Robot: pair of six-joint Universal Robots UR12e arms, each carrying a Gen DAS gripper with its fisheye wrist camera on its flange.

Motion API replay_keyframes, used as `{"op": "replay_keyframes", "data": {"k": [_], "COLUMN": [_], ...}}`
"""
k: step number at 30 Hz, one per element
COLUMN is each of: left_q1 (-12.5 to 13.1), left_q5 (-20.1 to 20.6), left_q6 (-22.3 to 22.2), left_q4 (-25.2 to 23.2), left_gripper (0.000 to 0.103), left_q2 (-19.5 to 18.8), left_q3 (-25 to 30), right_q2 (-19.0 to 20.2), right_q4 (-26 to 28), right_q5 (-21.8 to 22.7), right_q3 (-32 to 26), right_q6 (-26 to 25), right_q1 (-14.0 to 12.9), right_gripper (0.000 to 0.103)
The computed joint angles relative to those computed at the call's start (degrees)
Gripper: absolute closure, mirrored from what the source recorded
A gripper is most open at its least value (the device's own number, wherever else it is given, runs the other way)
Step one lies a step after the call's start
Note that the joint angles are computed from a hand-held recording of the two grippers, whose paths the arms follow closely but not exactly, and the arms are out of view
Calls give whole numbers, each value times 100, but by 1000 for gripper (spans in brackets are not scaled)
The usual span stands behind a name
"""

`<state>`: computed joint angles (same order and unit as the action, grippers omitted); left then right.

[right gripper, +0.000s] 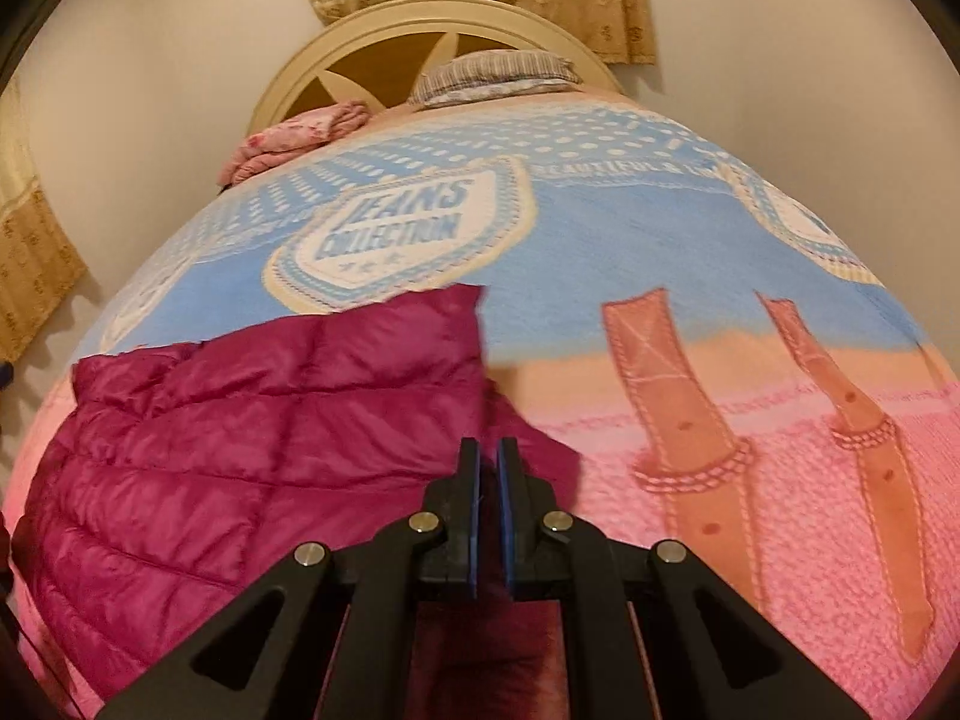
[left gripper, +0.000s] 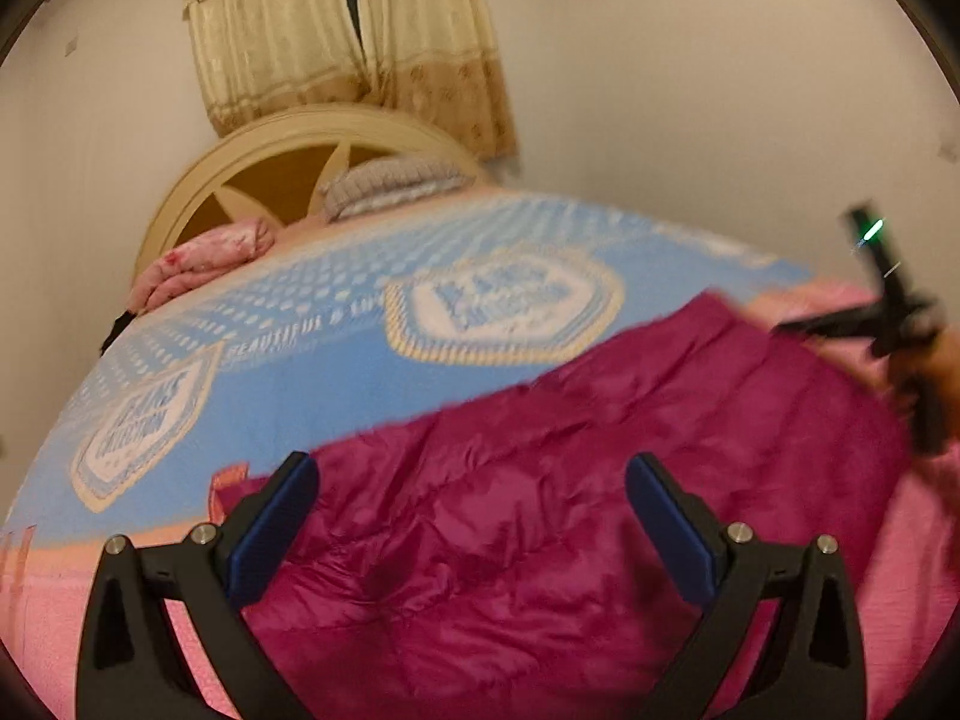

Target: Fold large clothes

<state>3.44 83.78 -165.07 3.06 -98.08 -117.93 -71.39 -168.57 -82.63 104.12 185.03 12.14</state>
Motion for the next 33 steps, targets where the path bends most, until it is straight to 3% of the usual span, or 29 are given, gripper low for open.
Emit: {"op": "replay_keyframes", "data": {"k": [4,7,10,12,13,14,15,16,17,19,22,26,33], "left_q1": [-148,-187,-250,-285,-293,-291,-286,-266,-247,-162,-43,75,-156], "left_q5": [466,542,662,718,724,698,676,649,609,403,199,37,693], "left_q6": [-314,-606,-609,-567,-556,-557,-581,-644,-696,-822,-1022,-1211,-883], "left_q4": [135,173,159,135,67,-63,-160,-227,-234,-216,-162,7,-113], "left_gripper": [0,0,0,0,0,0,0,0,0,0,0,0,0], "left_q2": [-352,-515,-604,-655,-677,-687,-700,-694,-677,-585,-430,-150,-357], "left_q3": [184,309,386,418,436,459,483,493,484,416,318,78,66], "right_q2": [-64,-185,-322,-413,-438,-458,-449,-413,-370,-254,-165,-15,298], "right_q4": [-158,-338,-586,-717,-744,-771,-758,-789,-793,-924,-622,-582,-264], "right_q5": [-201,-481,-746,-685,-604,-338,-37,325,501,231,418,109,-230], "right_q3": [68,112,161,191,192,203,197,188,173,142,38,-53,-143], "right_q6": [90,27,-136,-166,-152,-113,-105,-130,-181,-404,-339,-528,-535], "right_q1": [42,155,296,370,397,413,417,416,450,626,674,795,802], "right_gripper": [98,97,96,94,83,40,12,1,1,1,1,1,1]}}
